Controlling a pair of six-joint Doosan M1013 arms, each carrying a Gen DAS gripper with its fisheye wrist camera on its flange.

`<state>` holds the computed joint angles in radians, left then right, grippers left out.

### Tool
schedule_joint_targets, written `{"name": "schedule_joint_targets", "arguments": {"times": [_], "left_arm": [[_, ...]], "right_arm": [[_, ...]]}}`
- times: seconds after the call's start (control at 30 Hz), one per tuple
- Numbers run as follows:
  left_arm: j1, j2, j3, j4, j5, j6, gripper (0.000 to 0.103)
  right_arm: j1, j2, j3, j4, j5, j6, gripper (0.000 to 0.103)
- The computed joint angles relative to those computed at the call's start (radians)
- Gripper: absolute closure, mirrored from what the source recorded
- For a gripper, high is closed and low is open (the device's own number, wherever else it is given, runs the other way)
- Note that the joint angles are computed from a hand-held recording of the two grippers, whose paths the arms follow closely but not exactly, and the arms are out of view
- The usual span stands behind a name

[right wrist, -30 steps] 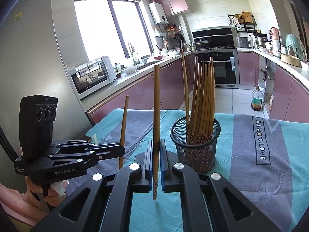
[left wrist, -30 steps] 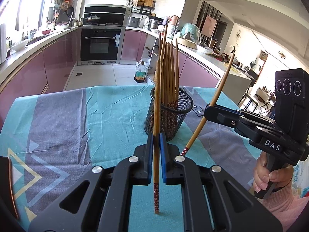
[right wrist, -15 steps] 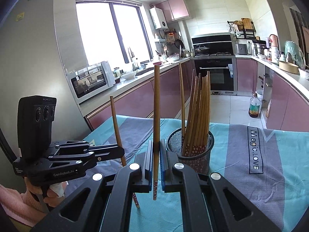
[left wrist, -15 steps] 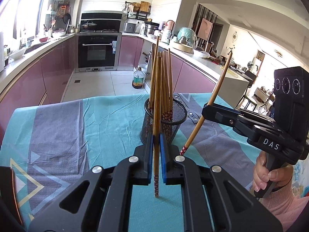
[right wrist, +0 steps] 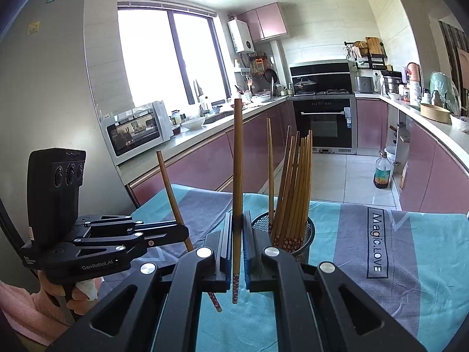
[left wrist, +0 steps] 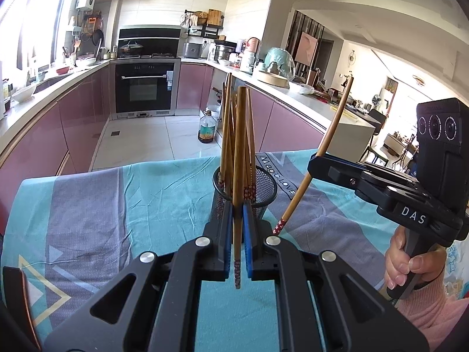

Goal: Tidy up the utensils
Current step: 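Lower the right tool's chopstick into the mesh cup while the left tool inserts its chopstick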

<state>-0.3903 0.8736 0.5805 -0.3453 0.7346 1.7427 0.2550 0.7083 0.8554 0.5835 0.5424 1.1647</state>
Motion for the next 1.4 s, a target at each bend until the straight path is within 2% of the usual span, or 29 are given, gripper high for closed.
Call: {"name": "schedule_joint_targets", "arguments": {"times": [0.43, 0.8, 1.4], "left_arm": [[0.0, -0.003, -0.016, -0.006, -0.029, 0.022, 0.095], [-0.001, -0.024, 0.009, -0.019, -0.081, 0.05, 0.095], [-0.012, -0.002, -0.066, -0.006, -0.125, 0.053, 0.095]], "right_arm": [[0.001, -0.01, 0.006, 0.002, -0.027, -0.014, 0.098], [0.0, -0.019, 0.006, 0.003, -0.062, -0.037, 0.098], [-0.011, 0.008, -0.064, 0.01, -0.058, -0.038, 0.098]]}}
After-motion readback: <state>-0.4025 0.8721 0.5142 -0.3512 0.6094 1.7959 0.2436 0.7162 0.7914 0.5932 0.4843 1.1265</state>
